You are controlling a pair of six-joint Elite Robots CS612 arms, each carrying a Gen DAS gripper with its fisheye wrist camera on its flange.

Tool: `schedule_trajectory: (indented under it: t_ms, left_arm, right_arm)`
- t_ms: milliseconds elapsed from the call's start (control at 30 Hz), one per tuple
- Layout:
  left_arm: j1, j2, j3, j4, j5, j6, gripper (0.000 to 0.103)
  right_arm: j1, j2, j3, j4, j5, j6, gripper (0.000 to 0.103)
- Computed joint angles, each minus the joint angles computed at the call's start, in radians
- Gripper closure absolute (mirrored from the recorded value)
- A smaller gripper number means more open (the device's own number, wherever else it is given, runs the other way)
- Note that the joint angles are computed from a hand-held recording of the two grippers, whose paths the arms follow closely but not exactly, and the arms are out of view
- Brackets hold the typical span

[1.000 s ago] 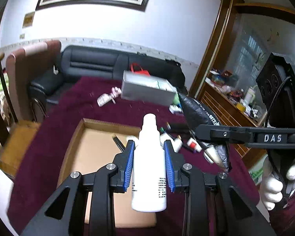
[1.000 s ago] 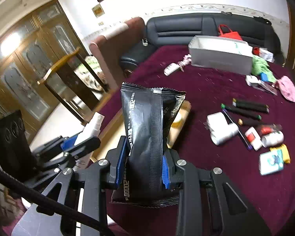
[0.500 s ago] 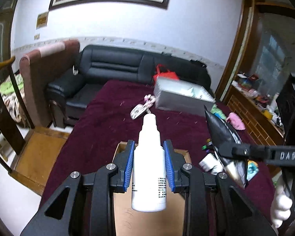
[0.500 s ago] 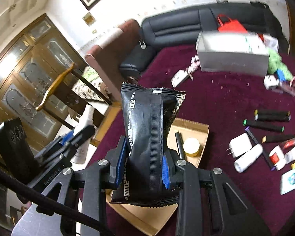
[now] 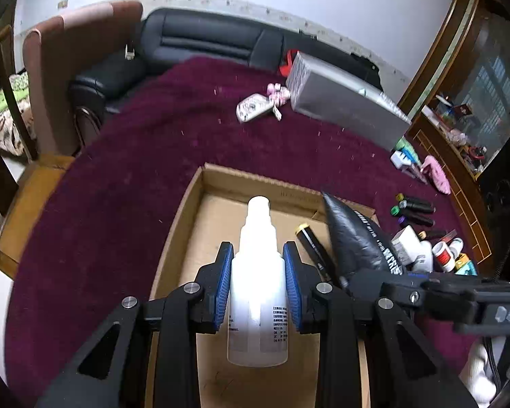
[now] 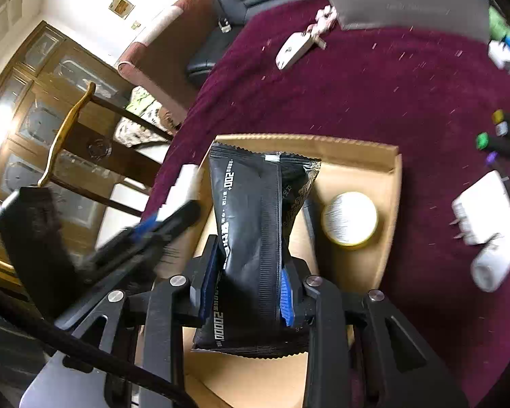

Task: Organize objects
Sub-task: 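Carry the dropper bottle and pouch into the tray and open both tools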

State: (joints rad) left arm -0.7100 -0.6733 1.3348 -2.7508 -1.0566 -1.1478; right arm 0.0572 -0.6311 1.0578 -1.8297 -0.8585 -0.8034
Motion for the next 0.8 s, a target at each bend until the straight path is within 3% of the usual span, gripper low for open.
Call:
schedule_trajectory:
  t_ms: [300,400,600,667,733,800]
  left_arm:
    - [0.019,0.026,-0.027,0.06,-0.031,-0.043,0.078]
    - [0.02,0.024,-0.018,0.034,-0.025,-0.038,0.078]
    - [0.026,0.021,-0.006,0.0,-0.035,-0.055,0.077]
    - [0.026,0.013,0.007,-0.015,-0.038,-0.077,0.076]
    - [0.025,0.008,0.017,-0.035,-0.037,-0.093,0.072]
    - [0.025,-0.001,0.043,-0.096,-0.041,-0.116,0.057]
  right_arm:
    - [0.018,0.048,-0.044,-0.001,-0.026,0.061,0.074]
    - [0.018,0.061,-0.054,-0.006,-0.015,0.073,0.074]
    - [0.028,0.037,0.01,-0.161,-0.042,0.118,0.073]
    - [0.029,0.038,0.012,-0.168,-0.04,0.127,0.07]
    - [0.027,0.045,0.002,-0.152,-0.026,0.139,0.062]
    - [0.025,0.049,-0.004,-0.138,-0.014,0.142,0.061]
